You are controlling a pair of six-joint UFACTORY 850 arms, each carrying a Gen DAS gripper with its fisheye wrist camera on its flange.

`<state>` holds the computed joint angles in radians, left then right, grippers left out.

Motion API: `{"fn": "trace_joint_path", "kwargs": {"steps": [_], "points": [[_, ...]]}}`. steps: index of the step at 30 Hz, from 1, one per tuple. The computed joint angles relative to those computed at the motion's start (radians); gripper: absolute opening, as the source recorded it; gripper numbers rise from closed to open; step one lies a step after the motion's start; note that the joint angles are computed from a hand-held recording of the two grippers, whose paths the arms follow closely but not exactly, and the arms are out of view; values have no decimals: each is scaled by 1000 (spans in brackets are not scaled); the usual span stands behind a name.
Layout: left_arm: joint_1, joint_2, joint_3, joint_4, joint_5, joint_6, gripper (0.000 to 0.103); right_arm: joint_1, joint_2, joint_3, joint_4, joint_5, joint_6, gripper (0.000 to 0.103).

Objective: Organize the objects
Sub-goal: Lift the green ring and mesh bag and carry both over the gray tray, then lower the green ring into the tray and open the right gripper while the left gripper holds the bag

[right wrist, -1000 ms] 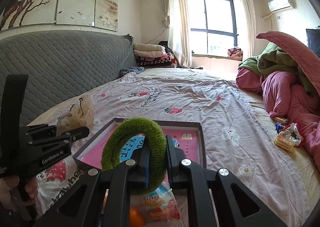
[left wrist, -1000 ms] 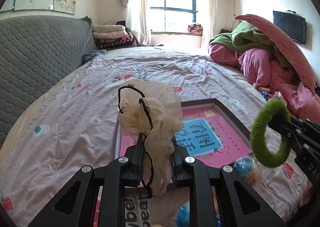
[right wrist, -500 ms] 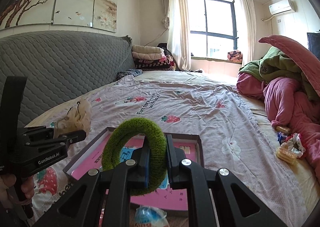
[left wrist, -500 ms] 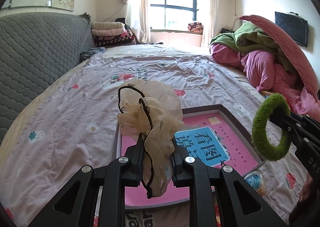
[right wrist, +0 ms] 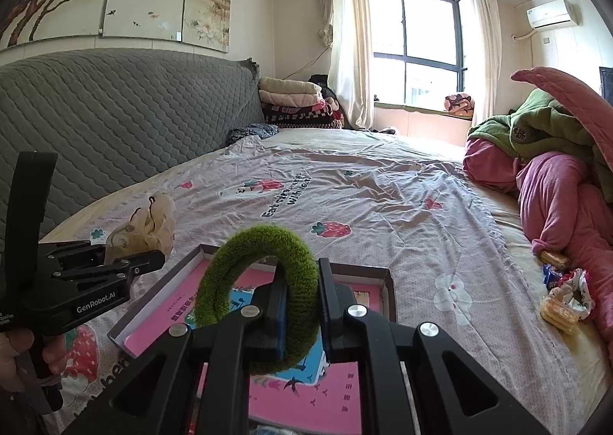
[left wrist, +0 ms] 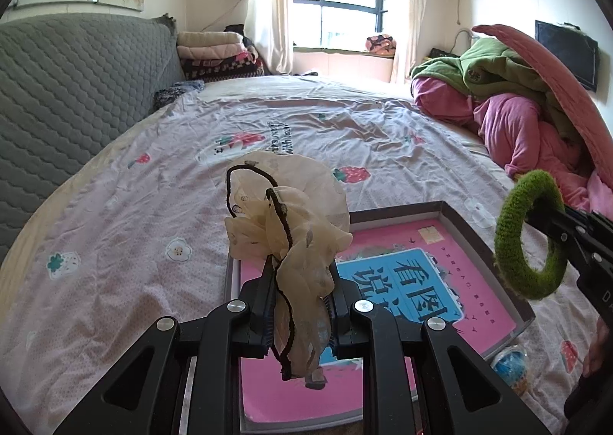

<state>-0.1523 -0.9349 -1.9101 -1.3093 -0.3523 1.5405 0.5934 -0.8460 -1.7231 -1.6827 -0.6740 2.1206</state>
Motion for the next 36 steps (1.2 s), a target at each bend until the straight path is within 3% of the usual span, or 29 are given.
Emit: {"fn": "trace_joint_path", "kwargs": {"steps": [6,16,24,33,36], "points": [[-5,-77,-119,209,-18,-224,21,-26,-35,-54,69,50,-94,14],[-13,-227,-321,560,-88,-573,21,-72,-108,-118,377,119,-379,14],[-33,-237,-296,641,-94,-594,23,-98,-137,-135,609,158,-541,14],[-40,-222,-266,633,-93,-557,25,-97,-139,-140,632,142,-564,15],[-40,-220,-265,620,-112,-538,27,-96,-132,-132,626,144,-554,21]]}}
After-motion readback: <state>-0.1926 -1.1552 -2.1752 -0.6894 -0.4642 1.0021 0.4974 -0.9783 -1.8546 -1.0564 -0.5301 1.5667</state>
